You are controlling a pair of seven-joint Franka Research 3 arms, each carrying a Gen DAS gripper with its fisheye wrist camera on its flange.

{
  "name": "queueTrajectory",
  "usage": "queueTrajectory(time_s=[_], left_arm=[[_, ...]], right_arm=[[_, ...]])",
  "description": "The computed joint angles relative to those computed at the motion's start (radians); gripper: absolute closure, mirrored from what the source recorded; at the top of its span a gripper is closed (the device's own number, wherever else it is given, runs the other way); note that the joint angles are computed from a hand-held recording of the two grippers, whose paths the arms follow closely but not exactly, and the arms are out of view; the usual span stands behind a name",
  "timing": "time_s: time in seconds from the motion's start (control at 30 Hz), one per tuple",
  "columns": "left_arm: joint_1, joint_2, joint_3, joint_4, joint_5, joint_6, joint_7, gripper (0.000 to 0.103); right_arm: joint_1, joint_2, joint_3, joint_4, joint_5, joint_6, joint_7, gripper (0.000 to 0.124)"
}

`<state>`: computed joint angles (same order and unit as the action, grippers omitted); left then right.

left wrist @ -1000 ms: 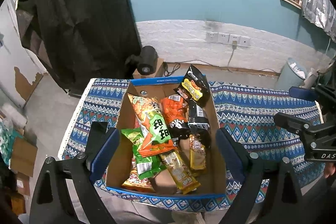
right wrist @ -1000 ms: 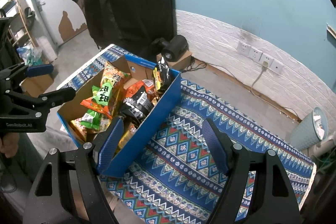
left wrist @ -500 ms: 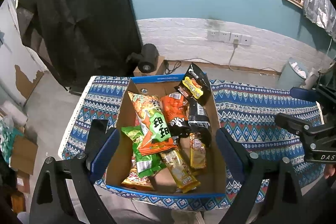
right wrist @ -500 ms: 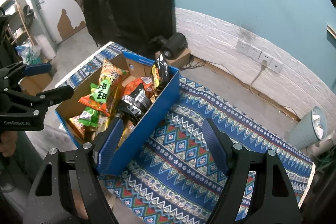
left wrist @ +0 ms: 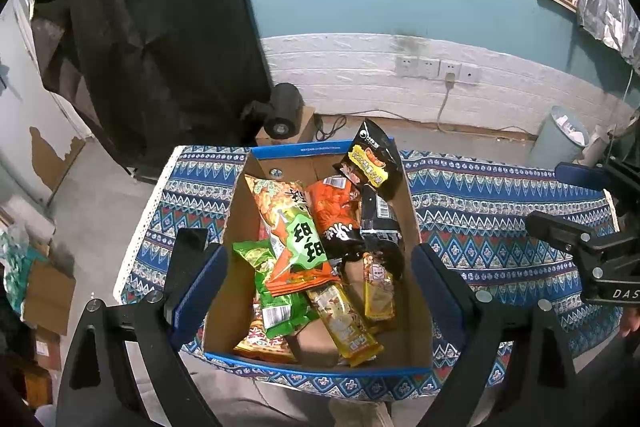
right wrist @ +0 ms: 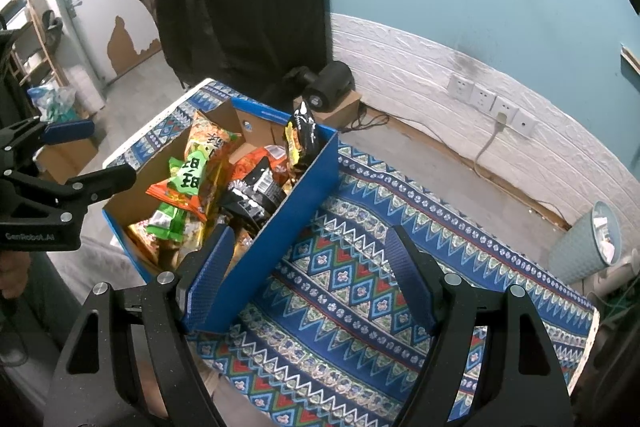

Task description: Organize snacks

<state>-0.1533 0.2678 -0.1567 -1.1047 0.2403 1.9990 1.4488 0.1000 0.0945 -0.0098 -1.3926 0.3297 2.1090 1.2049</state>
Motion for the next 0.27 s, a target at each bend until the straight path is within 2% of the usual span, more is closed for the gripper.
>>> queueTrajectory(time_s=[0.27], left_arm=[[0.001, 0.007, -0.001, 0.011, -0.006, -0.009, 0.0, 0.009]], right_arm=[[-0.001, 0.001, -0.001, 0.001, -0.002, -0.003, -0.004, 0.046]])
